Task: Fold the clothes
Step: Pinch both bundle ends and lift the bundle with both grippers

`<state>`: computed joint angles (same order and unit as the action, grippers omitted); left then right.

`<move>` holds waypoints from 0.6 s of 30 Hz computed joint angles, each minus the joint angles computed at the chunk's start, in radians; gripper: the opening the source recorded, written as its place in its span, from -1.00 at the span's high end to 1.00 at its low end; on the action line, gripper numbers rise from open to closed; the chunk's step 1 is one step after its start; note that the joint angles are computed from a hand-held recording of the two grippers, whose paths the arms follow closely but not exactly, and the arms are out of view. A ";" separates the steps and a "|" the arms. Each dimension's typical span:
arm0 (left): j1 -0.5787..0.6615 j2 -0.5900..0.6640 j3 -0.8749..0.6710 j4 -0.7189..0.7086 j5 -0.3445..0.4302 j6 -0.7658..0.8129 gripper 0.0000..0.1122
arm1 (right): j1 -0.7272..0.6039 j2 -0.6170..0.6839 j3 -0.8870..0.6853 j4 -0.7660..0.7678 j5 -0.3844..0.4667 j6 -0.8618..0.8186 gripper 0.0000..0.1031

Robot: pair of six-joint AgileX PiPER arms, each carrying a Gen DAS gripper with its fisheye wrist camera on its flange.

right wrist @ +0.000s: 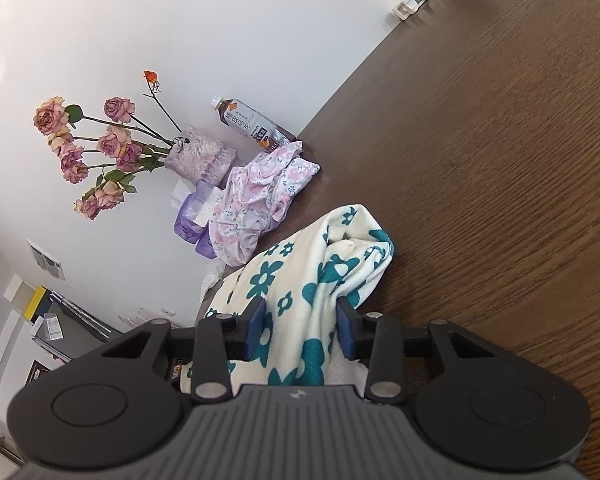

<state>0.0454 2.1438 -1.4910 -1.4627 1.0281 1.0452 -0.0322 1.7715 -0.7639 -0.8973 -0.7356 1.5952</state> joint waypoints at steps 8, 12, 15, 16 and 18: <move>-0.030 0.014 -0.052 -0.069 -0.021 -0.011 0.40 | -0.030 -0.008 -0.072 -0.062 0.013 0.016 0.30; -0.074 0.056 -0.186 -0.039 -0.060 -0.087 0.40 | -0.066 0.004 -0.152 -0.145 0.024 0.077 0.30; -0.112 0.111 -0.325 0.007 -0.090 -0.159 0.40 | -0.097 0.027 -0.220 -0.201 0.026 0.128 0.30; -0.124 0.138 -0.384 0.026 -0.097 -0.190 0.40 | -0.109 0.039 -0.247 -0.219 0.025 0.147 0.30; -0.150 0.199 -0.509 0.061 -0.115 -0.255 0.40 | -0.131 0.069 -0.308 -0.253 0.024 0.179 0.30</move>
